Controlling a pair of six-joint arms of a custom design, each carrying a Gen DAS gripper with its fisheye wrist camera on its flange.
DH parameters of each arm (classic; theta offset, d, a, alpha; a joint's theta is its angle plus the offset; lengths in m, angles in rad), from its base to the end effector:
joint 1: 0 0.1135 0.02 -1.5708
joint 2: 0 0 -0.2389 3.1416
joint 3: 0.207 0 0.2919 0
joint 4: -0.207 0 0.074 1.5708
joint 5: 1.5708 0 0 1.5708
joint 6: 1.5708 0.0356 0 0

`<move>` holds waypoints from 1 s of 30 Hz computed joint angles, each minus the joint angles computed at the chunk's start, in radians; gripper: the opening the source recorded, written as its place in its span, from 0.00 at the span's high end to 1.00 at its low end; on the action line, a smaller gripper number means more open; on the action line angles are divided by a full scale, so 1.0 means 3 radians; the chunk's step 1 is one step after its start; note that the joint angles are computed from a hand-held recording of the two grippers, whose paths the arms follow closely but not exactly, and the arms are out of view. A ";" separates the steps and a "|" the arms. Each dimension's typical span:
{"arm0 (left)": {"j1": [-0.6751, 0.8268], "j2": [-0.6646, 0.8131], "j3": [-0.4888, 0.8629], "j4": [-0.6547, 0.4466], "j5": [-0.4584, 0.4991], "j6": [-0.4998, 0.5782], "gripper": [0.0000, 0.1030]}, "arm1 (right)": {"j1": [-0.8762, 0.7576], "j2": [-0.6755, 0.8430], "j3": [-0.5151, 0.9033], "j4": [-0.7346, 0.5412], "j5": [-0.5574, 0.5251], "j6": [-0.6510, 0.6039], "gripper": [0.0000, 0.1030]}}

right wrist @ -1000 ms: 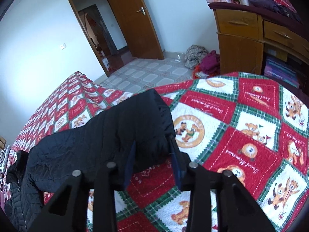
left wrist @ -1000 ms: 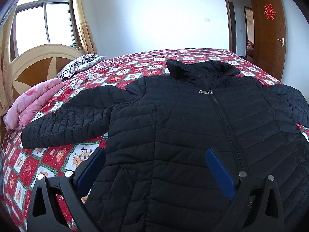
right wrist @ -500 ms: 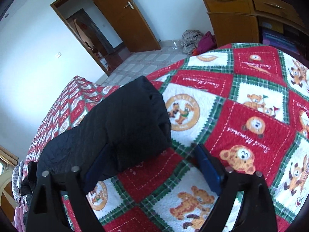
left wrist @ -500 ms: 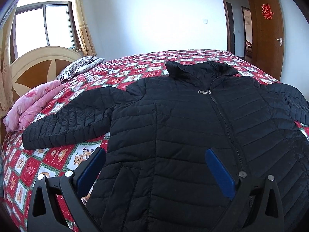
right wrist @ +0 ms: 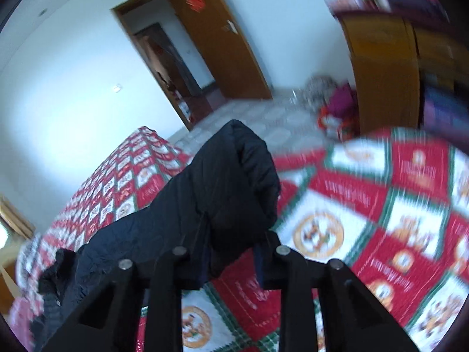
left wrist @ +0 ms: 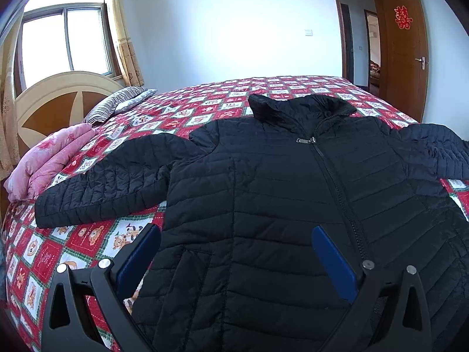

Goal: Fold large clothes
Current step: 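Lift the sleeve with the right tool and carry it across the jacket body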

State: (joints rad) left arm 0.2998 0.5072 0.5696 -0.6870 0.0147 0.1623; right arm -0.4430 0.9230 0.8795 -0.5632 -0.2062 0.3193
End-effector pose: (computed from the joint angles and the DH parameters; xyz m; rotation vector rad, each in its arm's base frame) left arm 0.1735 0.0531 0.2431 -0.1432 2.2012 0.2428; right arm 0.2319 -0.1020 0.2895 0.6962 2.0520 0.1535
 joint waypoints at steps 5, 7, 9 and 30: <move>0.0266 -0.0039 0.0071 -0.0065 0.0224 0.0051 0.01 | 0.1082 -0.0192 0.0541 -0.0066 0.1130 -0.0466 0.75; 0.0382 -0.0061 0.0092 -0.0085 0.0313 0.0075 0.01 | 0.1576 -0.0134 0.0776 -0.0035 0.1590 -0.0661 0.76; 0.0484 -0.0054 0.0121 -0.0094 0.0387 0.0090 0.01 | 0.2083 -0.0025 0.0988 0.0041 0.2048 -0.0888 0.76; 0.1519 0.0502 0.0281 0.0178 0.0968 0.0395 0.01 | 0.4548 0.1291 0.1563 0.1098 0.3296 -0.2388 0.77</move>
State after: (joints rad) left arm 0.7553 0.6578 0.6539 -0.6337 0.3052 0.2808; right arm 0.9215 1.3103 1.3484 -0.2338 0.7827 -0.3970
